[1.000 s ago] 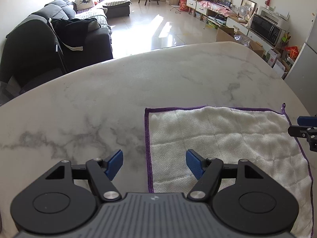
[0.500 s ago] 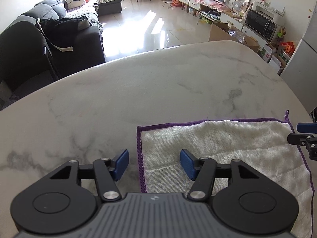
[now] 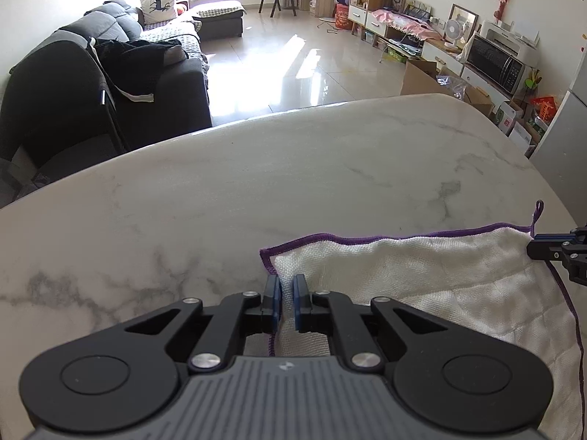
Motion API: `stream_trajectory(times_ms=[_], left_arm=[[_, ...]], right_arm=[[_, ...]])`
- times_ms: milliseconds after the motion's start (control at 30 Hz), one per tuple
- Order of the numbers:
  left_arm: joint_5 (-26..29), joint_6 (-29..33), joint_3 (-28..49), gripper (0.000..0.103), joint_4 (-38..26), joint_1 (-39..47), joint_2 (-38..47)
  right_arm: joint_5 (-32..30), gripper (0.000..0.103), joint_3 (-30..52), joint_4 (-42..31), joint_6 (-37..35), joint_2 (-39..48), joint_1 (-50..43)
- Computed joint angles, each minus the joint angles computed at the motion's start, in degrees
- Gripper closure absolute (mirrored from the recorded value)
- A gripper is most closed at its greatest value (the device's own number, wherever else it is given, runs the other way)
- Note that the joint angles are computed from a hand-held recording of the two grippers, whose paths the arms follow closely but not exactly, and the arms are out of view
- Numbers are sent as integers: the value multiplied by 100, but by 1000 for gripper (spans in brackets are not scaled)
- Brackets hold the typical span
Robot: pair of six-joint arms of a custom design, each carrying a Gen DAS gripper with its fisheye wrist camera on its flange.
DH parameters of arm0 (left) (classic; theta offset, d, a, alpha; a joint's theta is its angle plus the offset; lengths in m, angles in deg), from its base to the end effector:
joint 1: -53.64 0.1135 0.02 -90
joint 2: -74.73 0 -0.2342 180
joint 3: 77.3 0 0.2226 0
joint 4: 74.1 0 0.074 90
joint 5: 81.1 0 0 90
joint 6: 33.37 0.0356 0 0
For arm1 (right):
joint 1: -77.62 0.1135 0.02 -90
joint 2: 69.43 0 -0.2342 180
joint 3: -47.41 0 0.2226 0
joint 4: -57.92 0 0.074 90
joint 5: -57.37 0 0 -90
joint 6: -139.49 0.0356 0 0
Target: Fold towel
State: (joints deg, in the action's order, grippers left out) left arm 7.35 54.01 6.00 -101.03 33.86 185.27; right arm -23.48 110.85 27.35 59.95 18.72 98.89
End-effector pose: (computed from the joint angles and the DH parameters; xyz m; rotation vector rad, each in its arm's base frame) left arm 0.3431 -0.1224 0.1421 0.3651 2.4937 -0.1248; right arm 0.2600 0.0951 0.1648 -0.1744 2.5116 0.0214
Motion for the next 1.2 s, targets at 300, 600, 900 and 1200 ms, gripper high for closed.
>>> stream_trajectory(times_ms=[300, 600, 900, 1200], left_arm=[[-268, -93, -133, 96, -93, 354, -262], [294, -277, 389, 83, -575, 704, 28], [620, -487, 654, 72, -485, 775, 301], [404, -436, 470, 95, -293, 647, 248]], right_arm=[[186, 97, 745, 91, -83, 664, 361], [-127, 76, 1230, -129, 134, 990, -18], [-140, 66, 1502, -312, 252, 1112, -364], [-322, 80, 2127, -429, 274, 1914, -290]])
